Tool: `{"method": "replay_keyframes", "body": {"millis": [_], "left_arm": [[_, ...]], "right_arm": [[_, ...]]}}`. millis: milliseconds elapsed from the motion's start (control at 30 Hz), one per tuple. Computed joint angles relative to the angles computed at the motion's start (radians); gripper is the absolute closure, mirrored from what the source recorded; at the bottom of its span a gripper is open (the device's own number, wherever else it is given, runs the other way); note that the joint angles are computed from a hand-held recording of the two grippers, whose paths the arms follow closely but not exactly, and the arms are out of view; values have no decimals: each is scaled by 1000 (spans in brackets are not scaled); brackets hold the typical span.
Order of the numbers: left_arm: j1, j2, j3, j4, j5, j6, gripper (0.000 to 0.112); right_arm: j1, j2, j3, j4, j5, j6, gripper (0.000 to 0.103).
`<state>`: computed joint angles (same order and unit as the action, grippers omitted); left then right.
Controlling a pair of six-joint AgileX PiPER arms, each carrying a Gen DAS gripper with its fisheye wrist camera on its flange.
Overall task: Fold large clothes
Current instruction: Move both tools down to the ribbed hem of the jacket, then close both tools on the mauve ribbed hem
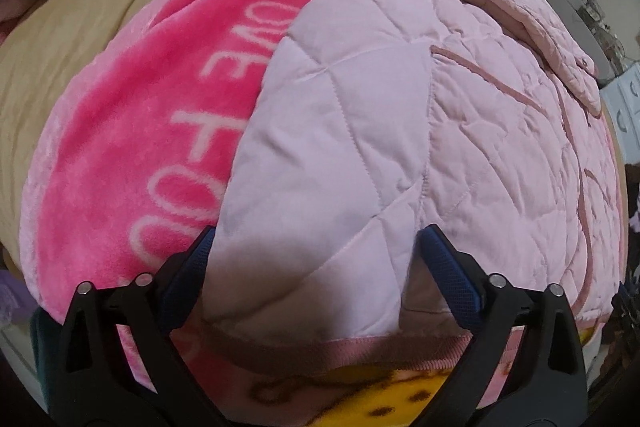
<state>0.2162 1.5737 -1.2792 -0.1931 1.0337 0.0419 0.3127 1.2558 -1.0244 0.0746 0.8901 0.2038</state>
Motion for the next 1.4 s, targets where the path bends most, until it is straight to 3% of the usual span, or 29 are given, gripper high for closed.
{"method": "replay_keyframes", "body": {"millis": [133,267,567,700,767,800,833,867,1133,1400], "left_arm": [[6,-7,7,-16,-3,23,30],[2,-21,17,-24,-8,41,36],[-14,-71,60,-7,-5,59,37],[-15,-76,72,-2,3,74,36],[-11,-70,73,-8,6,80,36],[-10,-68,72,-9,6,81,35],[-9,-66,72,-9,6,82,35],[-8,-66,72,-10,6,82,35],[-10,-62,60,-13,2,76,42],[-3,-78,66,-65,-6,113,71]], "right_arm": [[-45,-8,42,54,18,-32,4],[-123,-20,95,218,18,-134,4],[-164,-70,190,377,-39,-213,6],[-223,-72,196,506,-25,-316,28],[-276,-69,203,603,-4,-403,53],[-307,-71,210,662,9,-450,57],[-323,-65,209,705,15,-492,71],[-326,-71,212,735,11,-516,75],[-285,-76,137,735,-27,-512,77],[-250,-64,86,716,-68,-512,78]]}}
